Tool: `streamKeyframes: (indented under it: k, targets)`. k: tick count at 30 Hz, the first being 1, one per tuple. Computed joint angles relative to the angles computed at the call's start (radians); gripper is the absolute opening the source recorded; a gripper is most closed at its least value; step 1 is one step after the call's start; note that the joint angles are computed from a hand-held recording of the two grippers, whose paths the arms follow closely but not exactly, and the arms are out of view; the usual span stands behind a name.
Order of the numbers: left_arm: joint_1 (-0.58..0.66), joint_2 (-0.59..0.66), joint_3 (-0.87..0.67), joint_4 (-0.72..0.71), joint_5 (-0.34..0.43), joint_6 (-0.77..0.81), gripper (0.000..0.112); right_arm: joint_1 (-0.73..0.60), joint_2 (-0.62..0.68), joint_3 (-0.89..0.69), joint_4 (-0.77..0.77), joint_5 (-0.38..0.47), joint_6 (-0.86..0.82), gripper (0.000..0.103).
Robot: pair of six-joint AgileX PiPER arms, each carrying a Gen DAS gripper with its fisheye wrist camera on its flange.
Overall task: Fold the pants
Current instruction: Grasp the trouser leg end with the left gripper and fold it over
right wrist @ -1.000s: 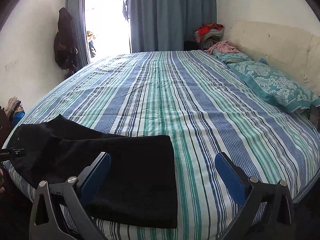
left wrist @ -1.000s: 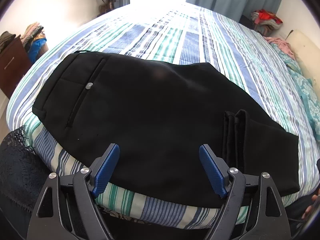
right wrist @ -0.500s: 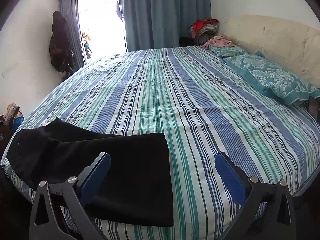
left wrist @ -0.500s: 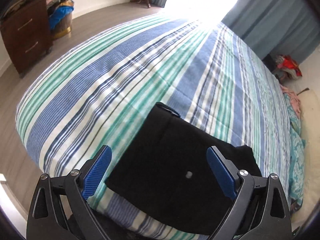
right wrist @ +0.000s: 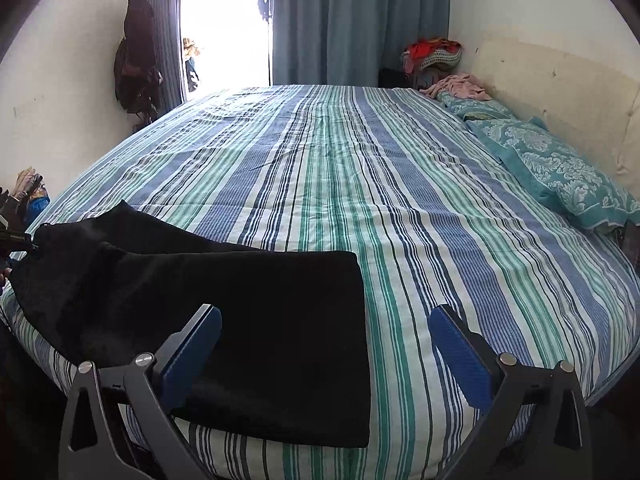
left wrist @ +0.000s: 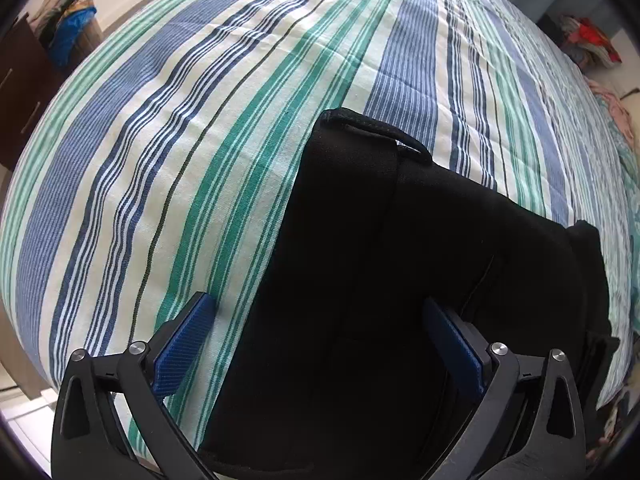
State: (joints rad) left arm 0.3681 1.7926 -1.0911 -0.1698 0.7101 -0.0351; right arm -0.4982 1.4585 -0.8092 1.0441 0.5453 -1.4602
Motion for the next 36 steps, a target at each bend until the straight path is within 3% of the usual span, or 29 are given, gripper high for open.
streamKeyframes:
  k: [6, 8, 9, 11, 14, 18, 25, 31, 36]
  targets:
    - [-0.003, 0.011, -0.041, 0.008, 0.085, -0.042, 0.098, -0.007, 0.028, -0.019, -0.021, 0.002, 0.039, 0.103]
    - [-0.005, -0.013, -0.038, -0.035, 0.099, -0.01, 0.073, -0.007, 0.032, -0.024, -0.024, 0.003, 0.047, 0.103]
    - [-0.025, -0.016, -0.051, -0.007, 0.112, -0.045, 0.069, -0.009, 0.032, -0.027, -0.015, 0.007, 0.041, 0.103]
    - [-0.07, -0.037, -0.059, 0.066, 0.133, -0.113, 0.047, -0.019, 0.03, -0.028, 0.009, 0.018, 0.023, 0.103]
    - [-0.149, -0.069, -0.077, 0.217, 0.188, -0.248, 0.023, -0.032, 0.036, -0.036, 0.025, 0.038, 0.018, 0.103]
    - [-0.157, -0.139, -0.098, 0.208, 0.258, -0.292, 0.016, -0.059, 0.042, -0.051, 0.038, 0.075, 0.025, 0.103]
    - [-0.179, -0.3, -0.185, 0.014, 0.41, -0.299, 0.013, -0.137, 0.088, -0.121, 0.06, 0.169, 0.095, 0.103]
    - [-0.457, -0.294, -0.295, 0.003, 0.435, -0.466, 0.012, -0.177, 0.135, -0.177, 0.05, 0.204, 0.189, 0.103]
    - [-0.666, -0.137, -0.433, 0.017, 0.399, -0.55, 0.012, -0.205, 0.144, -0.195, 0.059, 0.216, 0.205, 0.103]
